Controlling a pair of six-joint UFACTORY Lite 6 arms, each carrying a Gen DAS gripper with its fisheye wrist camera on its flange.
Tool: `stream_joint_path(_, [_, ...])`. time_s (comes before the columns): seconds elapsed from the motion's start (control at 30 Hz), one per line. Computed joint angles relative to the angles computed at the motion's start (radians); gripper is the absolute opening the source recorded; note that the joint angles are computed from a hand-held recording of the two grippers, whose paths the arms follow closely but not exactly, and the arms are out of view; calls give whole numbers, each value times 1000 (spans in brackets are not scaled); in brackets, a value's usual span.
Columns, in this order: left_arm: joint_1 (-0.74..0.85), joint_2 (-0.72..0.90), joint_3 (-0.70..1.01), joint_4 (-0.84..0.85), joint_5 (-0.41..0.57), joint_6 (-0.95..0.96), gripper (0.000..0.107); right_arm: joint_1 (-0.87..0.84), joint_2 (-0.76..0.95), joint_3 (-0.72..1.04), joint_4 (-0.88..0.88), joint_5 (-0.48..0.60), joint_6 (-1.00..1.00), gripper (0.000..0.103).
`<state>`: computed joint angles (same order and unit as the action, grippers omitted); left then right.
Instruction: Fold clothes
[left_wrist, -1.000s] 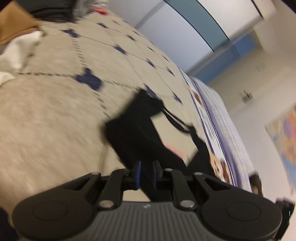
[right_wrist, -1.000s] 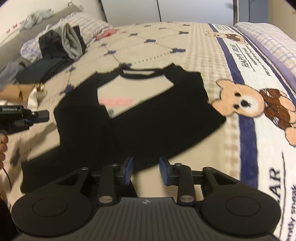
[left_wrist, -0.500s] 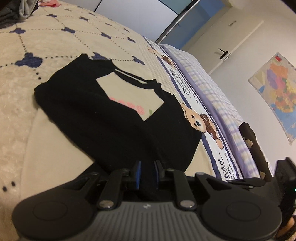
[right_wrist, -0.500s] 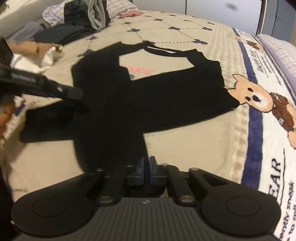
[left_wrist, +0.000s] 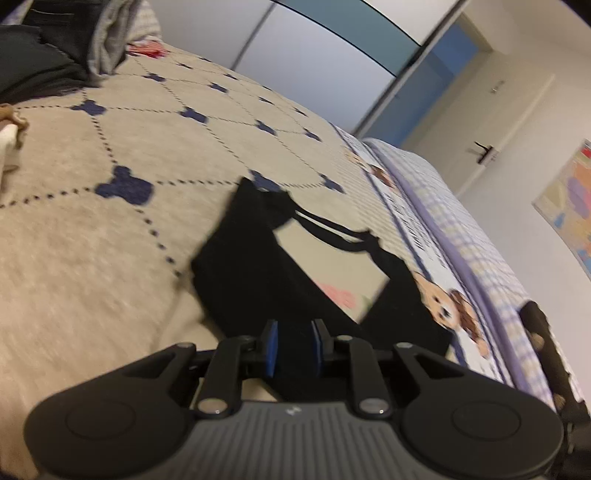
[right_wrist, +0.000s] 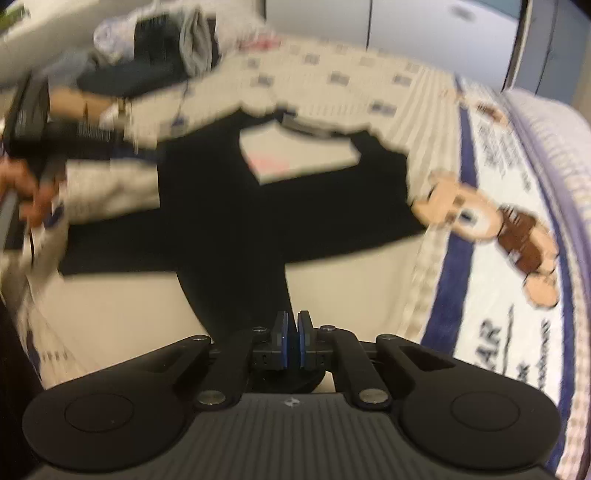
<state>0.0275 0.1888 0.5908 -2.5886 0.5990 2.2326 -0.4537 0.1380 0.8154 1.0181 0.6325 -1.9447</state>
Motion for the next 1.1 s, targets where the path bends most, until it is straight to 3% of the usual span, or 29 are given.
stream_joint_path(0.07, [12, 34, 31, -46, -10, 33, 20, 52, 28, -12, -20, -95, 11, 7])
stream_joint_path(0.13, [35, 60, 55, -65, -10, 27, 20, 73, 47, -2, -25, -124, 25, 7])
stream_joint_path(0.2, [79, 78, 68, -4, 3, -48, 20, 77, 60, 23, -21, -111, 44, 8])
stream_joint_path(0.27, [121, 81, 78, 86, 5, -119, 20, 75, 67, 41, 22, -90, 35, 17])
stream_joint_path(0.43, [132, 59, 91, 102, -102, 48, 20, 129, 102, 83, 128, -77, 59, 21])
stream_joint_path(0.67, [173, 102, 116, 294, -70, 104, 21, 294, 109, 64, 310, -50, 8, 29])
stream_joint_path(0.77, [165, 108, 116, 308, -64, 175, 28, 380, 109, 45, 375, -37, -51, 33])
stream_joint_path(0.9, [124, 128, 111, 137, -89, 378, 28, 478, 126, 38, 422, -48, -110, 33])
stream_joint_path(1.03, [118, 148, 110, 74, -64, 467, 28, 567, 156, 14, 580, -165, -286, 32])
stream_joint_path(1.1, [110, 153, 112, 48, -64, 492, 29, 559, 164, 13, 628, -157, -358, 15])
